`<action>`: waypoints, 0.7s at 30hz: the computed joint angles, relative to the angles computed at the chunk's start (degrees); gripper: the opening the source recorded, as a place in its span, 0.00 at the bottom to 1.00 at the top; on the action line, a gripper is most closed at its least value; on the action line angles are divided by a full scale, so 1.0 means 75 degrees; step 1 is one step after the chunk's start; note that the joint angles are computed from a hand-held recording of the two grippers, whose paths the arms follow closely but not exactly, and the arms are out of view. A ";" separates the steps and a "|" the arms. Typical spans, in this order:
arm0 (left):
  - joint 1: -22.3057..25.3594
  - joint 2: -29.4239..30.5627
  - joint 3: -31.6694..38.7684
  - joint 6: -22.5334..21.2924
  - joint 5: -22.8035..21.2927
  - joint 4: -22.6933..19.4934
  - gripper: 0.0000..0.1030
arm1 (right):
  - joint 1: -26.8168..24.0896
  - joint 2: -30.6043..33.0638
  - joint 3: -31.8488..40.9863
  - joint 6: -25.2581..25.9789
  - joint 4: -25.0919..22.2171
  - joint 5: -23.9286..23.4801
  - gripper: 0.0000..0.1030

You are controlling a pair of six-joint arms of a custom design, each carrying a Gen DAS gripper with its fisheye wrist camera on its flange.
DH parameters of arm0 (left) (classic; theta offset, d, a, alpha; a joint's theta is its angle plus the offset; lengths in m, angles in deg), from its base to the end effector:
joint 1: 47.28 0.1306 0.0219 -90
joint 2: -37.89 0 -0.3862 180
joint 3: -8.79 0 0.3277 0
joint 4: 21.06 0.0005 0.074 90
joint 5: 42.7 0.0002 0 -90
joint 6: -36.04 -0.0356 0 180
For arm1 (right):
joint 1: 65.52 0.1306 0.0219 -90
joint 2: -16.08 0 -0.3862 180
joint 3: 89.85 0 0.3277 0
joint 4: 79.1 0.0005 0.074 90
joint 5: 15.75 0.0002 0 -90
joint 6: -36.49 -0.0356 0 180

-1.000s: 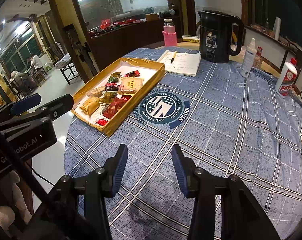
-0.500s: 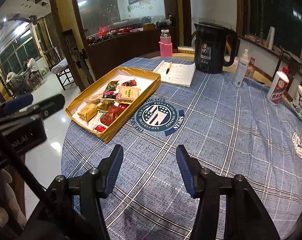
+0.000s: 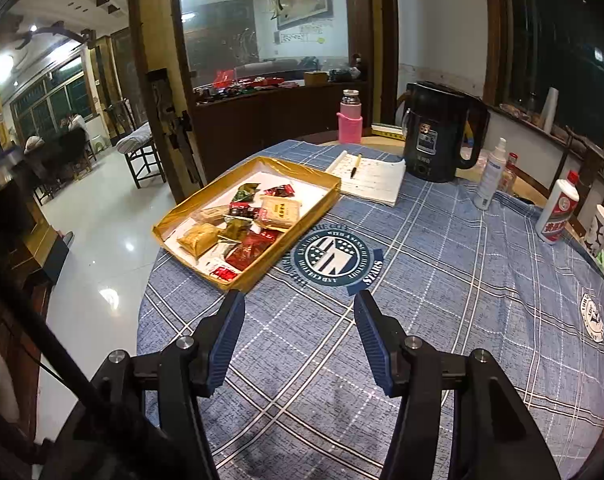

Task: Organize snacks

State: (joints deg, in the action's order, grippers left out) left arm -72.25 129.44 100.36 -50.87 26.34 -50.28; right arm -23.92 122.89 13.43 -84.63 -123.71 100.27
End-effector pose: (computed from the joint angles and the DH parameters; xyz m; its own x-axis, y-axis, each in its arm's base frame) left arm 0.4163 -0.1804 0.4643 -0.4476 0.1529 -0.8811 0.0871 0.9880 0.1272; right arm 0.4080 0.3407 0.4010 -0.6720 0.0244 -0.7401 -0.0355 0.9972 0.0652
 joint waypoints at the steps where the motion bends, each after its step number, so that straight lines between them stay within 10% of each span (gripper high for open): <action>1: 0.0071 0.0070 0.0082 0.0148 0.0167 -0.0217 0.88 | 0.0011 0.0018 0.0013 0.0003 -0.0010 -0.0028 0.56; 21: 0.0700 0.1381 0.1075 0.0508 0.1128 -0.1905 0.88 | 0.0091 0.1119 0.1330 0.0097 -0.0926 -0.0486 0.57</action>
